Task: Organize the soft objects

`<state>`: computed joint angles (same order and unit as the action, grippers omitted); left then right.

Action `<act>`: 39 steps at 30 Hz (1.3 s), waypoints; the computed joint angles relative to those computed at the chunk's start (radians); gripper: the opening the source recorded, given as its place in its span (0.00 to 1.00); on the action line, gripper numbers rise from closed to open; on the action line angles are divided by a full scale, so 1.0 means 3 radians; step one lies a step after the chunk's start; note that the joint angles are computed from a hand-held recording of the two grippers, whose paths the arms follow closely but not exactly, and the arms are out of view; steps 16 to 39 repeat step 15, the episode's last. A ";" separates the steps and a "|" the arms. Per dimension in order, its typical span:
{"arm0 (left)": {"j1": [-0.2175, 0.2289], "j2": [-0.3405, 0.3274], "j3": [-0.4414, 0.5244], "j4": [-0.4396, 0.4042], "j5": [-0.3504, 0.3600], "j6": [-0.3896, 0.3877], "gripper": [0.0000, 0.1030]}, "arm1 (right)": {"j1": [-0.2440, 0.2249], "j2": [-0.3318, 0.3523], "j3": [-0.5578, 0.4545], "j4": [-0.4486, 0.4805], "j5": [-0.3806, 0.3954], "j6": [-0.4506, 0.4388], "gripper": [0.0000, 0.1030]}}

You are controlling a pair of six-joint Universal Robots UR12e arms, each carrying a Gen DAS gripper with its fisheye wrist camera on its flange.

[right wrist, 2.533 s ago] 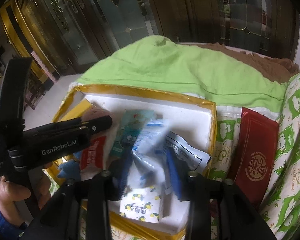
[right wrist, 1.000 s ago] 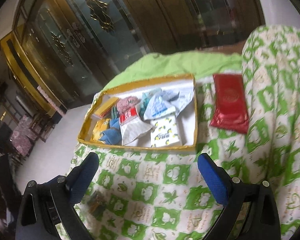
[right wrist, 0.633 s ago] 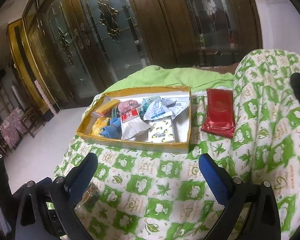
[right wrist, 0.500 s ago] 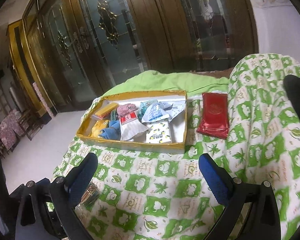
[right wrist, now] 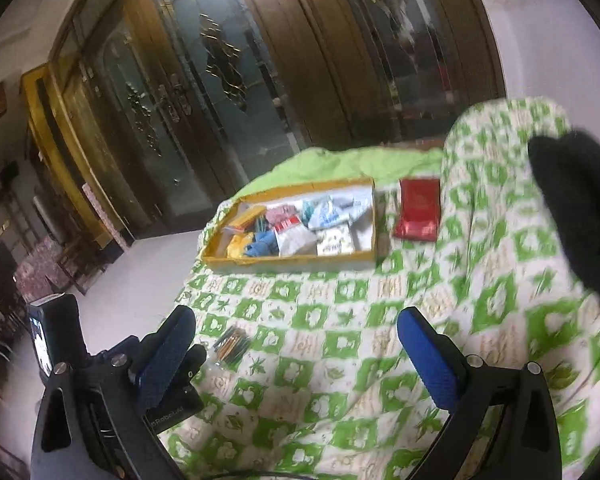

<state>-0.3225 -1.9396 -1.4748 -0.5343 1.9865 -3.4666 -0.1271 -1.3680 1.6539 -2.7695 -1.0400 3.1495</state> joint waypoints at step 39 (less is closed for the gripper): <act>-0.0010 0.0046 -0.0044 0.0138 0.0038 -0.0049 0.97 | 0.0059 0.0057 0.0068 -0.0480 -0.0161 -0.0228 0.99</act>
